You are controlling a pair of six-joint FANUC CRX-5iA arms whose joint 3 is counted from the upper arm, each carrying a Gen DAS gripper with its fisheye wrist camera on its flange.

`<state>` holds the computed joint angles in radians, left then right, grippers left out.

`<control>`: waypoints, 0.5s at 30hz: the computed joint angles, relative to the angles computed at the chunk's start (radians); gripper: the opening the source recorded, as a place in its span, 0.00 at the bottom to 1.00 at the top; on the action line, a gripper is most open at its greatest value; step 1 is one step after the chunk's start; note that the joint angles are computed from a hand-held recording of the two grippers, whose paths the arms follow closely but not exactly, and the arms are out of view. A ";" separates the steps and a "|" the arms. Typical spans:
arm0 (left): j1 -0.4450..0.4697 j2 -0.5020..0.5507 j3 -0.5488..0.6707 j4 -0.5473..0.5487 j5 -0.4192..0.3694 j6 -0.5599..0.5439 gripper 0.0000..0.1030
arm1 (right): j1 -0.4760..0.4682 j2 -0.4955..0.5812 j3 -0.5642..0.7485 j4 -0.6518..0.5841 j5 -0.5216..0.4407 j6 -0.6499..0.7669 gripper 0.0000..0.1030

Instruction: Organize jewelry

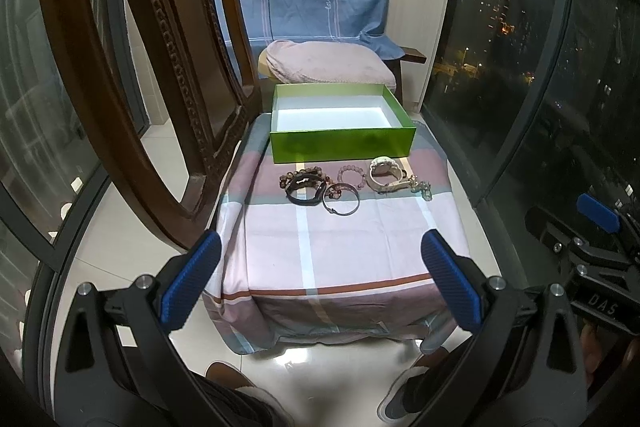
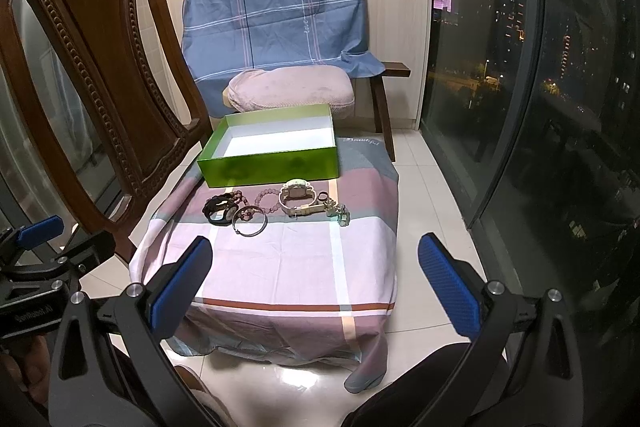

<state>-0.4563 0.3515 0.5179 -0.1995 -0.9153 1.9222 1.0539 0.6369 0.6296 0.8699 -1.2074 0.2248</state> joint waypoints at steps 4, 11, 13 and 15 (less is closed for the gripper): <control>0.000 0.001 0.001 -0.001 -0.002 0.002 0.96 | -0.002 0.001 0.000 -0.002 0.002 0.000 0.97; -0.002 0.003 0.002 -0.001 -0.004 0.002 0.96 | -0.003 0.000 -0.002 -0.004 0.005 -0.001 0.97; -0.001 0.005 0.005 0.001 -0.008 0.001 0.96 | -0.003 0.001 -0.001 -0.006 0.005 0.000 0.97; -0.001 0.007 0.007 0.001 -0.010 0.002 0.96 | -0.005 -0.001 -0.006 -0.007 0.008 -0.003 0.97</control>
<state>-0.4574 0.3582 0.5249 -0.1984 -0.9256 1.9238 1.0487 0.6360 0.6241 0.8628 -1.1989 0.2222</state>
